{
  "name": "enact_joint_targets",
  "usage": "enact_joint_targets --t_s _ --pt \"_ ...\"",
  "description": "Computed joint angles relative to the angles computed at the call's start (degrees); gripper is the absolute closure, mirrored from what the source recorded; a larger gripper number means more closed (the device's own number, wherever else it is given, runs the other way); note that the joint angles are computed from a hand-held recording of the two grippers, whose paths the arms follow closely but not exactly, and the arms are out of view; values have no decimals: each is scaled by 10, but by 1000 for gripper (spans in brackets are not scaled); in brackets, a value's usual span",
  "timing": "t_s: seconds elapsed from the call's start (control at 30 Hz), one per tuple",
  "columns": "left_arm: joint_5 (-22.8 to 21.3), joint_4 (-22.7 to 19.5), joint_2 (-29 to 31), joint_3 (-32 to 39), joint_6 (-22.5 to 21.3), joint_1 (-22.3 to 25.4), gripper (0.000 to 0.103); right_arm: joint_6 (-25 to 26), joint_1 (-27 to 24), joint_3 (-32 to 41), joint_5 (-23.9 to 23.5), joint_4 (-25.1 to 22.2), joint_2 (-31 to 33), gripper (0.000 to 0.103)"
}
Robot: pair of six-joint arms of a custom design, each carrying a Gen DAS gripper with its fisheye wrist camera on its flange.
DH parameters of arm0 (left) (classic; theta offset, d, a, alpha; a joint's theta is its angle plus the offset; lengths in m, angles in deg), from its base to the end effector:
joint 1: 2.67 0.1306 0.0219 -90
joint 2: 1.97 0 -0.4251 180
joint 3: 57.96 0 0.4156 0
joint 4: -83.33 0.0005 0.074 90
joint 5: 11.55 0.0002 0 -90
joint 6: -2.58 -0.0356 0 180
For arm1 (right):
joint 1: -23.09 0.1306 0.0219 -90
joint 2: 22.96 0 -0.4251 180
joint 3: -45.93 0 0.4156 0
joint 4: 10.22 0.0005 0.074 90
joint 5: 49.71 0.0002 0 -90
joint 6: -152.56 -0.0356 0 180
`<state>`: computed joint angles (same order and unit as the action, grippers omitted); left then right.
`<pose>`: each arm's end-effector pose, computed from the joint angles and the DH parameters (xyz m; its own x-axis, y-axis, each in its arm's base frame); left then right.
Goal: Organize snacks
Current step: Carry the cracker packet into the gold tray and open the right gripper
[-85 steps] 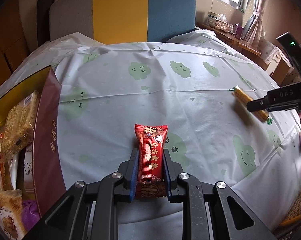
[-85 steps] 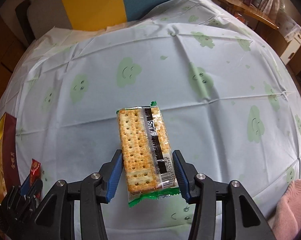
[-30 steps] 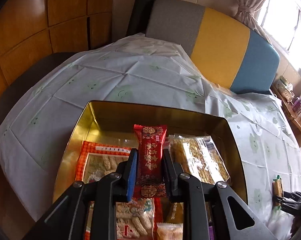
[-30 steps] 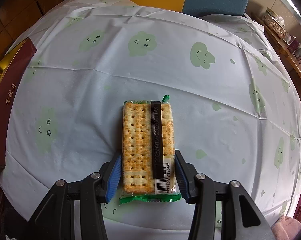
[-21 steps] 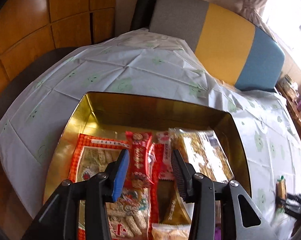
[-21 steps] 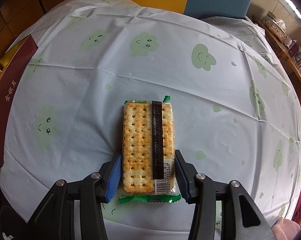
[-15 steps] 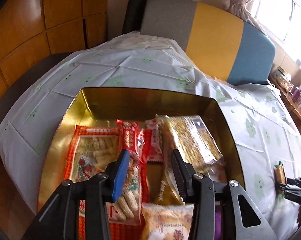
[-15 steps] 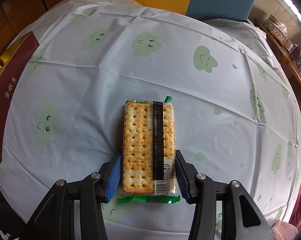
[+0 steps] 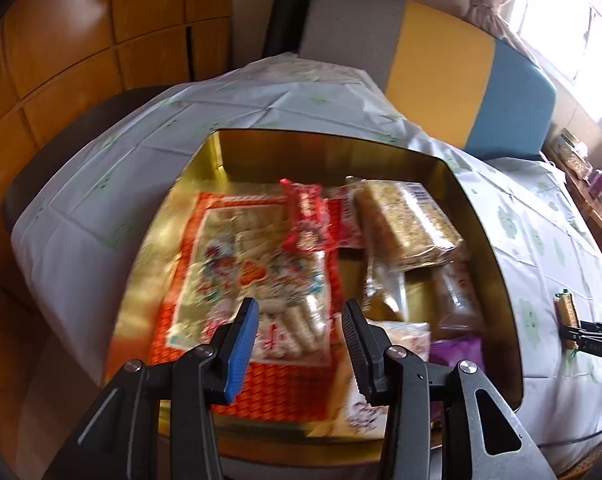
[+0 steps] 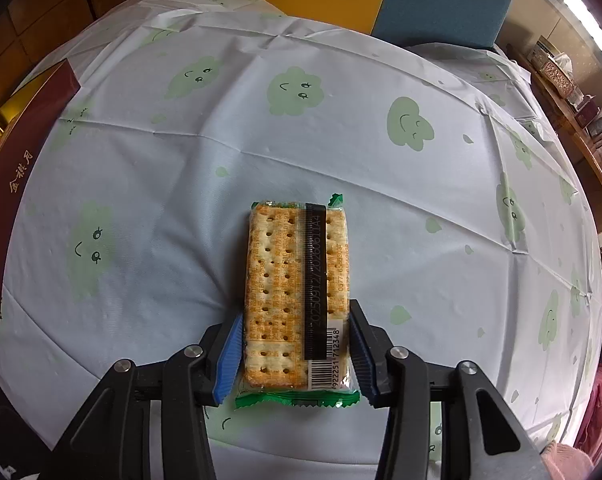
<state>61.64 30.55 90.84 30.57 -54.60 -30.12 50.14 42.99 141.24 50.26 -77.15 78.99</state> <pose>0.4622 -0.2291 0.4334 -0.7894 -0.1746 -0.5885 -0.1501 0.9845 -0.0908 0.5226 0.1821 0.3938 -0.9430 -0.1161 -0.3119 -0.0885 0.9909 -0.1013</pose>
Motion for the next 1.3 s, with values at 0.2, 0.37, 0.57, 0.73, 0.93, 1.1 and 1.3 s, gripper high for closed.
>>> enact_joint_targets --t_s 0.2,0.37,0.57,0.73,0.93,1.1,1.3 --pt "-13 2 -21 -28 15 13 59 -24 -3 22 -5 -27 10 55" --pt "-7 8 -26 -38 16 18 59 -28 21 42 -24 -13 3 55" --pt "-14 7 -28 -42 11 15 59 -1 72 81 -63 27 9 55" --pt "-18 8 -31 -43 12 14 59 26 121 123 -89 51 28 55" --pt "-24 7 -36 -43 10 13 59 33 160 170 -114 57 65 55" --pt "-22 4 -40 -46 11 16 59 49 181 209 -120 47 103 55" --pt "-23 2 -42 -48 13 19 59 77 198 247 -128 25 135 55"
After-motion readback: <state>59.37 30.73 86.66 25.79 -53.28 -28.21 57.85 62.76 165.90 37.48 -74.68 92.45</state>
